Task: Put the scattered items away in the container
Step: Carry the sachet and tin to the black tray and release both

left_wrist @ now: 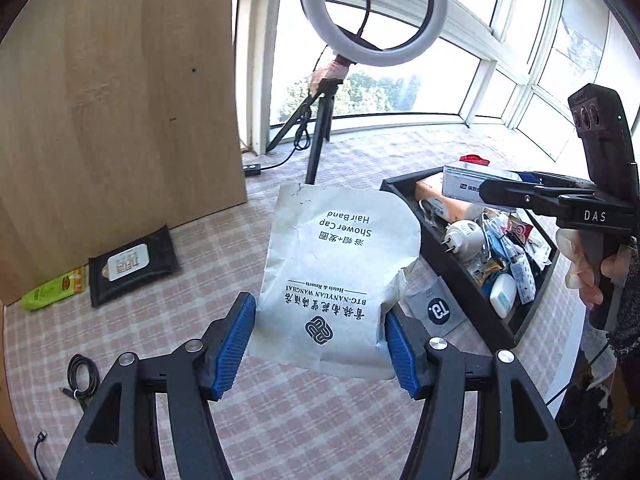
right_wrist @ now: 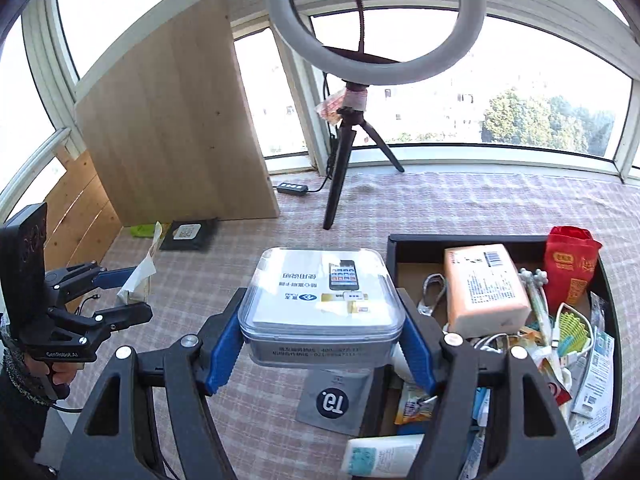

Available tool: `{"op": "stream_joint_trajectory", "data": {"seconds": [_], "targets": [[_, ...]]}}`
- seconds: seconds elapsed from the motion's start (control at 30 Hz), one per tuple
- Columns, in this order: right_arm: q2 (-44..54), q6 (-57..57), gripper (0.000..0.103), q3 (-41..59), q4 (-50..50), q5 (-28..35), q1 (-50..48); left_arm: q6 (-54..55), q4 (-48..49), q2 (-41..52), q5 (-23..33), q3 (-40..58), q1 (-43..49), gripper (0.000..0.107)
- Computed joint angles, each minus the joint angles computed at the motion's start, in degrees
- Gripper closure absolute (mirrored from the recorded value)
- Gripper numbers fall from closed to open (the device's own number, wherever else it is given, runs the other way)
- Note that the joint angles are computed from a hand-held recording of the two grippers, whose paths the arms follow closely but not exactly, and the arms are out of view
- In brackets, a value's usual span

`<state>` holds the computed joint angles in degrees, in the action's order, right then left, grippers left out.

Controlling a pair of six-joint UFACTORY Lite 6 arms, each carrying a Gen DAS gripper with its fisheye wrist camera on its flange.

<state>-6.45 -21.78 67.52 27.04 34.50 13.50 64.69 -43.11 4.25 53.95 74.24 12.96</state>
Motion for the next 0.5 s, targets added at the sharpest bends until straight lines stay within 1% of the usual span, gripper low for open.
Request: {"op": "stream_joint_trajectory", "data": {"seconds": [0.07,0.13,0.2,0.27,0.3,0.33,0.37,0.43,0.47,0.5], "targets": [[-3.0,-4.2,0.035,-2.0,1.3,2.6,-9.6,-4.5,0.4,-1.5,-1.4,0.1,-8.7,0.047],[-4.1,-8.3,0.035,-2.4,2.0,4.4,-18.6,-9.2,1.4,-1.4,-3.8,1.5,-18.1,0.047],[-2.8,-12.3,0.035,-1.2,3.2,6.0,-26.4,-13.1,2.8,-0.8,-6.6,2.6,-26.4,0.047],[-0.7,-14.9,0.035,0.2,3.7,5.8,-31.9,-19.1,5.5,1.1,-11.1,4.9,-34.9,0.046],[0.1,-17.1,0.035,0.3,4.8,4.8,-33.7,-22.5,7.0,2.8,-13.7,6.7,-38.7,0.044],[1.2,-19.5,0.033,1.0,6.2,4.3,-35.5,-26.6,9.5,5.9,-15.7,10.0,-42.4,0.035],[3.0,-19.8,0.032,2.4,6.2,4.7,-36.7,-30.7,12.7,9.5,-15.6,13.7,-45.2,0.025],[6.4,-17.9,0.031,6.2,5.2,6.8,-38.6,-40.6,22.0,16.9,-13.3,22.1,-49.6,0.025],[7.3,-18.1,0.031,7.4,6.3,7.9,-39.7,-43.2,24.6,18.2,-12.9,23.4,-50.5,0.025],[7.7,-19.5,0.031,8.1,8.2,9.2,-40.9,-43.4,24.8,18.4,-13.0,23.3,-50.7,0.025]]}}
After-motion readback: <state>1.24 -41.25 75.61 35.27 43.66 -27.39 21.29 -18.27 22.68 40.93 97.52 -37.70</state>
